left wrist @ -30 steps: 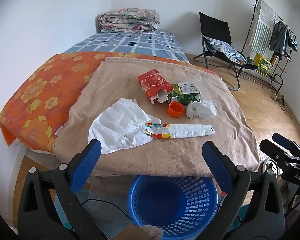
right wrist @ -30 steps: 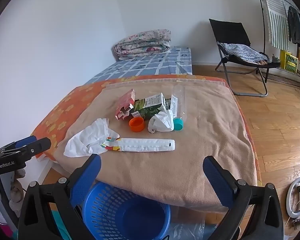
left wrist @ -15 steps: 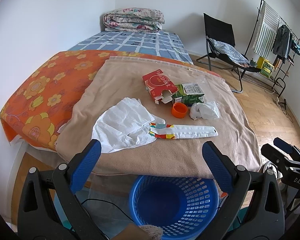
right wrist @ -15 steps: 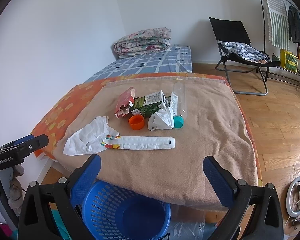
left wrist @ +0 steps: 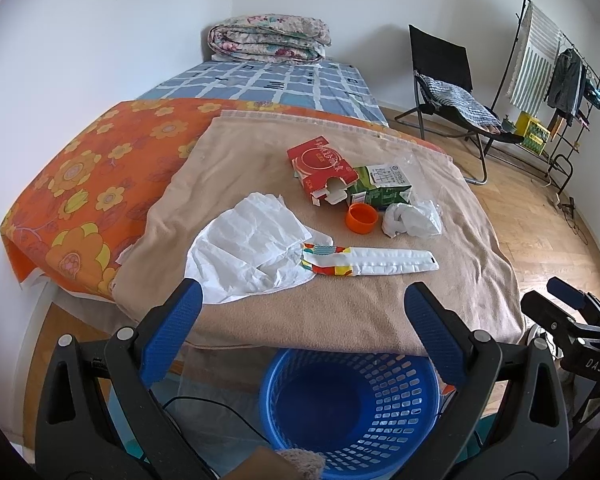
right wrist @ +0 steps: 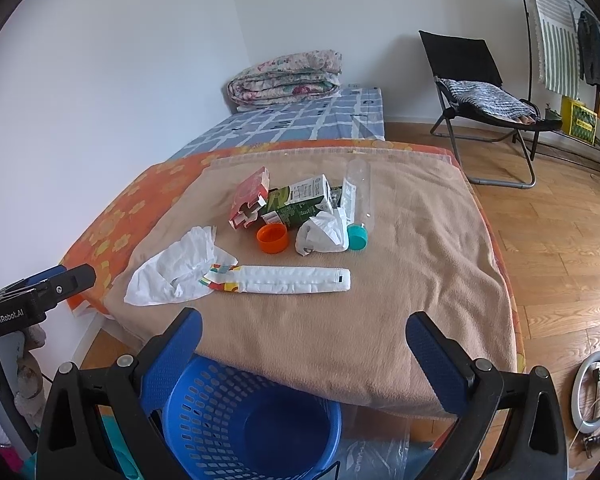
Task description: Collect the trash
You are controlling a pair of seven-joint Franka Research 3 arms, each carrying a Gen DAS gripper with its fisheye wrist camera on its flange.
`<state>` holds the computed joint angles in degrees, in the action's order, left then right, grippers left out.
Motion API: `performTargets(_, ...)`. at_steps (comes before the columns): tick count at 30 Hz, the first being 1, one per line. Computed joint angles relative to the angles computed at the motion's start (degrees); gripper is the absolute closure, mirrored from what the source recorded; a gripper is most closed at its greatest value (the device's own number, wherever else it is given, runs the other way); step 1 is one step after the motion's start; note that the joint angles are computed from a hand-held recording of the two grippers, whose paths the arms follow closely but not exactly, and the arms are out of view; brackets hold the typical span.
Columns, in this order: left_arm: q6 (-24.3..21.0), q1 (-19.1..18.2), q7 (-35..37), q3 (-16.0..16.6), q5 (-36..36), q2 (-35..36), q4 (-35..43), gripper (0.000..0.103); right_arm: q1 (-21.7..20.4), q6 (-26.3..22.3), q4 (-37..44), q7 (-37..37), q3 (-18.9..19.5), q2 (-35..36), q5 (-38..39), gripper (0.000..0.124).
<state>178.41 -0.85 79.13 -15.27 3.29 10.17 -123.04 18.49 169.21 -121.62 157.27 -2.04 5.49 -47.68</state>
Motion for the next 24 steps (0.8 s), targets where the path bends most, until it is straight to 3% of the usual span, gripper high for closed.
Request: performTargets(24,0.12,0.61,-0.18,-0.28,0.38,0.37,0.1,0.0,0.44,-0.32,0.29,-0.94,-0.04,0.41,0.74,0.021)
